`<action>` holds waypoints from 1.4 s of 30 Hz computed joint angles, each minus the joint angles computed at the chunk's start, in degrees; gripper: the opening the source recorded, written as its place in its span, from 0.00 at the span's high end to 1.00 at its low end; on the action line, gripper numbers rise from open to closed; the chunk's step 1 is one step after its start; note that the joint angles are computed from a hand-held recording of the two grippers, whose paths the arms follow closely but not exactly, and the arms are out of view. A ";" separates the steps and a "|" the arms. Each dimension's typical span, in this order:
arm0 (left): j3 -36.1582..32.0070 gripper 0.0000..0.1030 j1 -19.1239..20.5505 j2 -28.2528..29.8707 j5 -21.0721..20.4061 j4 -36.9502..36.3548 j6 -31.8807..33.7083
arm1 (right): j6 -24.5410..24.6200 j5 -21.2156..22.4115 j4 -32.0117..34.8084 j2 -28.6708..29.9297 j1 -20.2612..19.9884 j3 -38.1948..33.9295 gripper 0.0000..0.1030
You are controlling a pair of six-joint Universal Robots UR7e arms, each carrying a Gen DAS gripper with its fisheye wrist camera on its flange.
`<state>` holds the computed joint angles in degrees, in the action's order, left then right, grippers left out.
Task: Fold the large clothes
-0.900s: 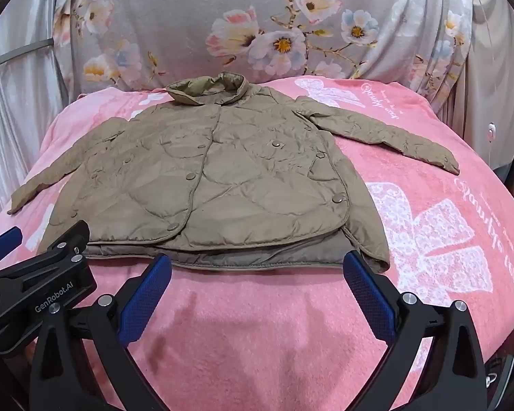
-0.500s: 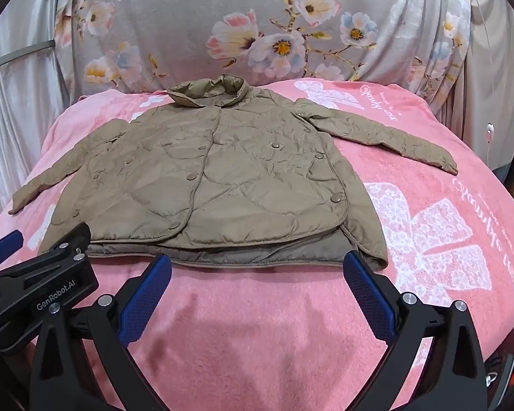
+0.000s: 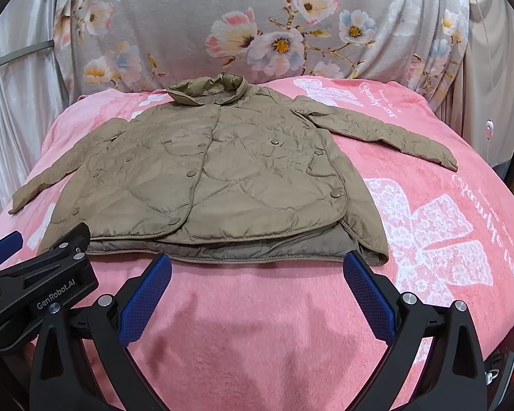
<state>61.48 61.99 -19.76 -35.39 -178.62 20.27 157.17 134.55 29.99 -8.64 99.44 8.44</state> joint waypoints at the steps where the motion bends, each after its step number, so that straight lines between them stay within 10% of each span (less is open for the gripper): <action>1: -0.41 0.05 -0.14 0.10 0.20 0.67 -0.41 | -0.08 0.01 0.10 0.18 0.00 -0.35 0.05; 24: -0.75 0.05 -0.63 0.84 0.31 -4.89 3.79 | 0.35 0.04 -0.36 -0.31 0.08 0.81 0.05; 42: -0.56 0.05 0.14 -0.78 1.30 7.13 -5.58 | -0.54 0.34 -1.21 -0.25 0.02 1.62 0.05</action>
